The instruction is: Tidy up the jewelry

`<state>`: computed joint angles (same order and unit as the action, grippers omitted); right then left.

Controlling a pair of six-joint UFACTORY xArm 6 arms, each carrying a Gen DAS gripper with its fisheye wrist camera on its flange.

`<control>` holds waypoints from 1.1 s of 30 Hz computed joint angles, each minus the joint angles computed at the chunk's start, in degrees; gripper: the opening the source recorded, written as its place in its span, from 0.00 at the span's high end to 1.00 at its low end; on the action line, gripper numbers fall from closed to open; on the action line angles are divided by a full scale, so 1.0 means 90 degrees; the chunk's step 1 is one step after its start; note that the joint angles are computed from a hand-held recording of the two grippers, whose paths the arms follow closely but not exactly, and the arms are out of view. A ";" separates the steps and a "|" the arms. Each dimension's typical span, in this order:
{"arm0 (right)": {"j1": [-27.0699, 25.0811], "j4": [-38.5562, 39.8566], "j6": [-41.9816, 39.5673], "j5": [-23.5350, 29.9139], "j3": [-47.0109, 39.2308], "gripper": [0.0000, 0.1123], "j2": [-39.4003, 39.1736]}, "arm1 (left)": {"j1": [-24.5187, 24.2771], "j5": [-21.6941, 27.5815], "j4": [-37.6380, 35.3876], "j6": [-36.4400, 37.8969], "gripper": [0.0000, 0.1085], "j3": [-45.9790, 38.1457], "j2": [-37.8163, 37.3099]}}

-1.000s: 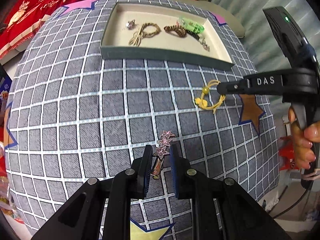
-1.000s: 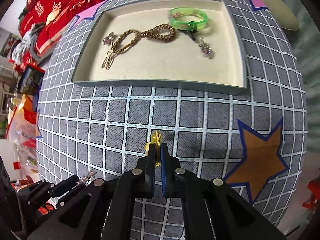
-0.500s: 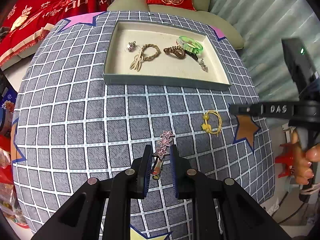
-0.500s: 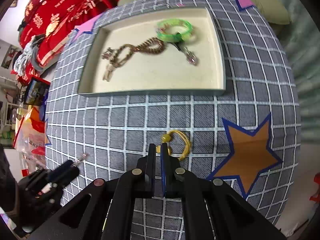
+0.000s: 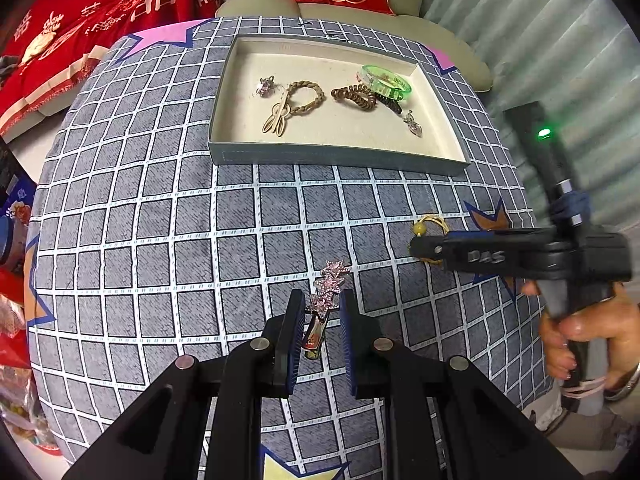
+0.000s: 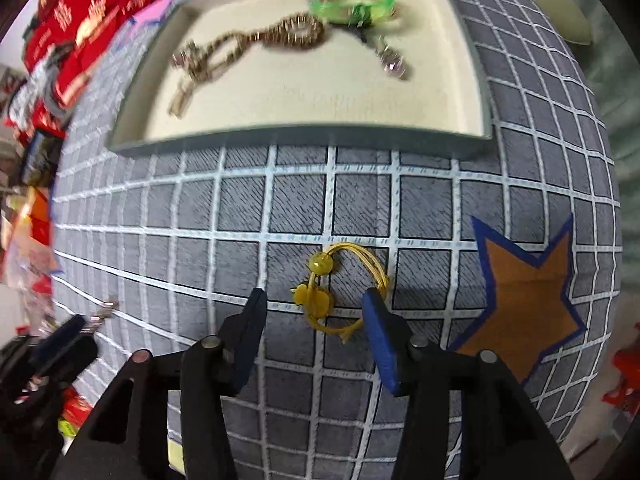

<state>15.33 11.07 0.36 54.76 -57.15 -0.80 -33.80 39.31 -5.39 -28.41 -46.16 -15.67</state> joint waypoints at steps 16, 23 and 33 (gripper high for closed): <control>-0.0670 0.0991 -0.0313 0.0072 0.0067 0.83 -0.0580 | 0.0077 -0.0066 0.0059 0.0020 0.75 -0.0184 0.0131; -0.0832 0.1131 -0.0455 0.0118 -0.0419 0.83 -0.0549 | 0.0233 -0.0143 0.0218 0.0126 0.75 -0.0461 0.0303; -0.0870 0.1226 -0.0588 0.0104 -0.1582 0.83 0.0157 | 0.0735 -0.0246 0.0559 0.0298 0.75 -0.1278 0.0924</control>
<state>7.50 22.10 -4.93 55.70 -71.39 0.62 -27.19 37.10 -0.36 -25.73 -57.66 -7.35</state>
